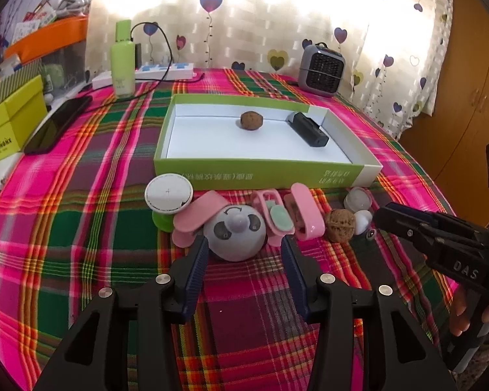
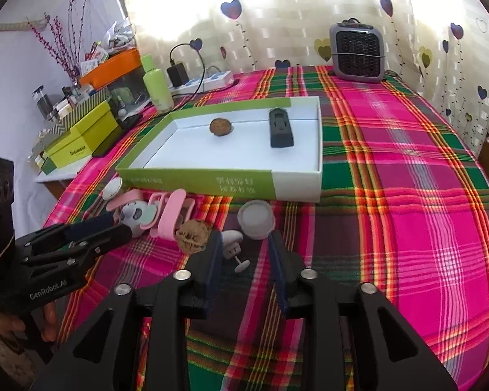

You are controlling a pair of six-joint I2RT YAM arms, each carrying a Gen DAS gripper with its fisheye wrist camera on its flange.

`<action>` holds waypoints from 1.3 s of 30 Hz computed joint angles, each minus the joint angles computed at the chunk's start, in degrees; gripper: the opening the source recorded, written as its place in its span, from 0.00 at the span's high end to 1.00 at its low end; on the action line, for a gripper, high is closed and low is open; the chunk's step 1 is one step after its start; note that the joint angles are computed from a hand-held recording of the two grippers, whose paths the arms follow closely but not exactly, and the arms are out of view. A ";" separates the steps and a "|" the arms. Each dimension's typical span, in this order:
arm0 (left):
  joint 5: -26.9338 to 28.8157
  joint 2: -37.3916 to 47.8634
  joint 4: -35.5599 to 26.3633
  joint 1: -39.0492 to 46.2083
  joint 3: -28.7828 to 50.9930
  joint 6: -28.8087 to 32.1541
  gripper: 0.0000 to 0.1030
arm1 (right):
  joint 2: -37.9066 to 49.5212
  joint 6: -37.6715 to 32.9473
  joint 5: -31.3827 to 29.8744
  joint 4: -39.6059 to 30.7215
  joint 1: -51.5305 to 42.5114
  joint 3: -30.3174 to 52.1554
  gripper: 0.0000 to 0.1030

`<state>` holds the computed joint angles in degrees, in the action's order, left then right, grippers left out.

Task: Organize objects
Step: 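Move both grippers back to the items beside the box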

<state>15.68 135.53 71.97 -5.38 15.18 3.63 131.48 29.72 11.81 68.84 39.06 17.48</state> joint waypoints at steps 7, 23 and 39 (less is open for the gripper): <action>2.39 0.24 -4.20 1.81 2.37 -0.03 0.56 | 0.06 -0.08 0.02 -2.10 -0.04 0.86 0.58; 2.28 -0.71 -8.13 2.27 4.25 0.31 0.56 | -1.19 -3.80 -1.99 -10.41 -0.45 4.77 0.58; 0.57 -2.35 -12.98 0.42 7.45 -0.53 0.56 | -1.27 -6.60 -4.32 -12.63 -1.73 6.47 0.58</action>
